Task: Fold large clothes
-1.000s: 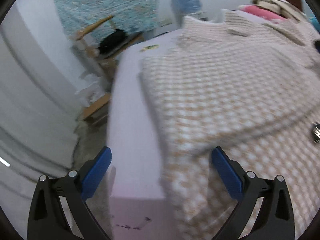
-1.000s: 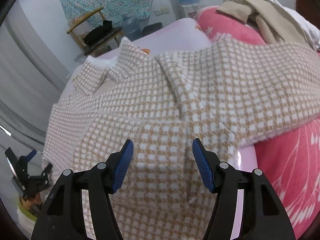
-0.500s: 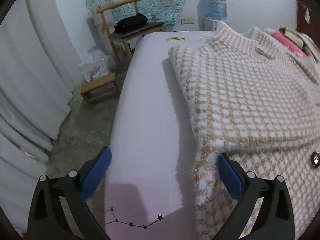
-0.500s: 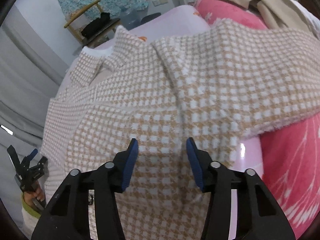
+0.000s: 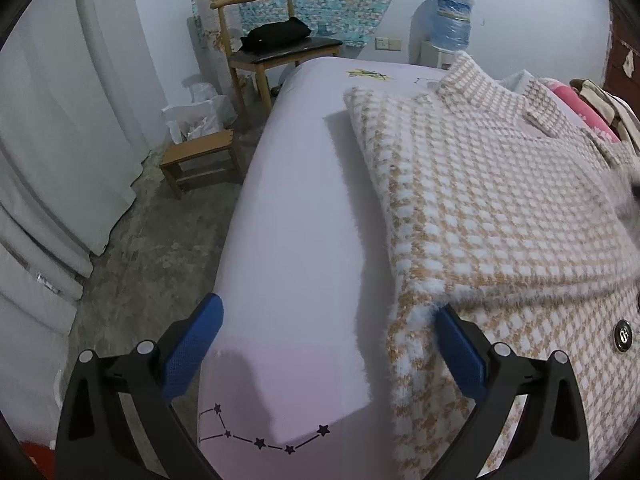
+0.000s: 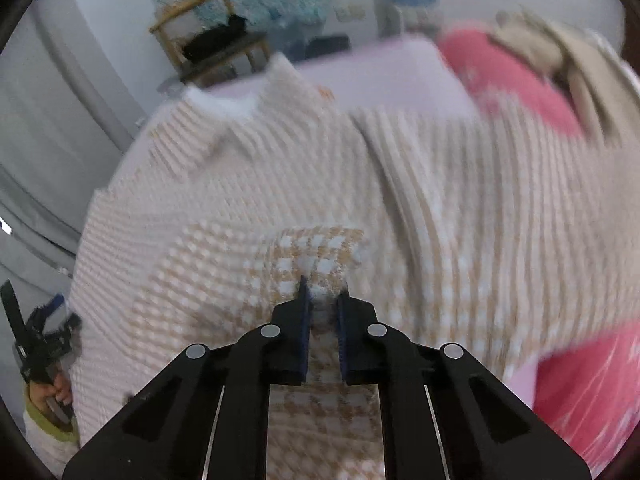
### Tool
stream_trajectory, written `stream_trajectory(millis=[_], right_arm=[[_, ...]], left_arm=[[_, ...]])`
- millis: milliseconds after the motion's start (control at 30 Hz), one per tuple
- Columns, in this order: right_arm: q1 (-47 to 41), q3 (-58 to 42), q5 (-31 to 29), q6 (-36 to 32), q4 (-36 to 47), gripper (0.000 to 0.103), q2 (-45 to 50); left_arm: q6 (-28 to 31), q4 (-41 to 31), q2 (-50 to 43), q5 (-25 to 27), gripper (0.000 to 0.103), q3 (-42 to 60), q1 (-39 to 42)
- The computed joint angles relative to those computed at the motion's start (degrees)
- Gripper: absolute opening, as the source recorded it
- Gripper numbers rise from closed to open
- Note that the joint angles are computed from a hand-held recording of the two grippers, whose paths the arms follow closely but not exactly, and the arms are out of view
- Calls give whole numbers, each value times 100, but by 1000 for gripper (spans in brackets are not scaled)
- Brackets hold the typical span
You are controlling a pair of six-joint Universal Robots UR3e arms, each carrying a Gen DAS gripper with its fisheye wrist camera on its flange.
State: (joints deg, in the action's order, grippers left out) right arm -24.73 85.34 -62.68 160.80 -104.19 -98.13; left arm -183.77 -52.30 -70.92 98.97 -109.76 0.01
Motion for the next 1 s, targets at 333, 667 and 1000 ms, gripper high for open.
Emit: stream_trajectory(millis=[333, 667, 1000], right_arm=[[371, -1718, -182, 416, -266, 9, 1240], [370, -923, -616, 253, -563, 28, 1403], [196, -68, -253, -309, -785, 38, 269]], left_arm=[[-306, -191, -429, 1025, 99, 410, -849], [-64, -393, 6, 420, 98, 286, -492], [510, -1056, 815, -1993, 98, 975, 604]])
